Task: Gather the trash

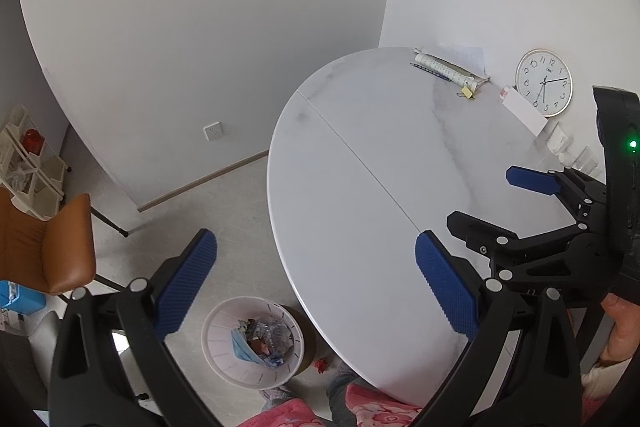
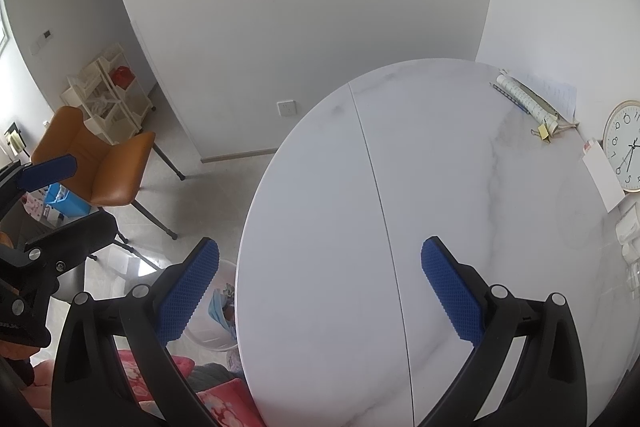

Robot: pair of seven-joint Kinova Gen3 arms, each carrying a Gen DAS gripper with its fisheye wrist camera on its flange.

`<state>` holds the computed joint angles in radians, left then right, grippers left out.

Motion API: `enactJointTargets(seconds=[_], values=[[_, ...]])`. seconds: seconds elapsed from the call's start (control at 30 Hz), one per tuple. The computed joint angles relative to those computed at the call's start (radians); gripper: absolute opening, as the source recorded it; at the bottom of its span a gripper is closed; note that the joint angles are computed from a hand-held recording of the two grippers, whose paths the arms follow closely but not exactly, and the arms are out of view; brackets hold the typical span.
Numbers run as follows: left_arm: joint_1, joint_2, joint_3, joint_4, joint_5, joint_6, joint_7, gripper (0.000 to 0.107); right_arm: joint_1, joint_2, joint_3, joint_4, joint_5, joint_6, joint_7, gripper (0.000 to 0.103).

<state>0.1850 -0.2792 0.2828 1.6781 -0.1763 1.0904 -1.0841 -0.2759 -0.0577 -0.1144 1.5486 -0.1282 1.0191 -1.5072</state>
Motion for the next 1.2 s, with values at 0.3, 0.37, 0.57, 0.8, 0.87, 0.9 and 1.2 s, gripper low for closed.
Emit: enactJointTargets(seconds=[0.3, 0.37, 0.57, 0.8, 0.87, 0.9, 1.2], values=[[-0.002, -0.008, 0.028, 0.012, -0.043, -0.016, 0.025, 0.095, -0.002, -0.008, -0.001, 0.008, 0.003, 0.001, -0.003, 0.1], [0.0, -0.006, 0.031, 0.011, -0.046, -0.015, 0.025, 0.095, -0.003, -0.007, -0.004, 0.006, 0.008, 0.003, -0.011, 0.1], [0.009, 0.002, 0.018, 0.005, -0.032, -0.011, 0.01, 0.095, -0.004, -0.008, -0.003, 0.005, 0.012, 0.007, -0.012, 0.1], [0.02, 0.024, -0.011, -0.015, 0.007, 0.008, -0.029, 0.095, -0.004, 0.003, -0.002, -0.01, 0.017, 0.018, -0.012, 0.1], [0.022, 0.035, -0.017, -0.024, 0.016, 0.024, -0.034, 0.095, -0.004, 0.004, -0.003, -0.011, 0.019, 0.018, -0.014, 0.1], [0.023, 0.034, -0.017, -0.02, 0.018, 0.026, -0.032, 0.095, -0.003, 0.002, -0.002, -0.009, 0.02, 0.018, -0.014, 0.1], [0.031, 0.044, -0.019, -0.023, 0.024, 0.049, -0.021, 0.095, 0.0, 0.004, -0.001, -0.01, 0.035, 0.028, -0.025, 0.1]])
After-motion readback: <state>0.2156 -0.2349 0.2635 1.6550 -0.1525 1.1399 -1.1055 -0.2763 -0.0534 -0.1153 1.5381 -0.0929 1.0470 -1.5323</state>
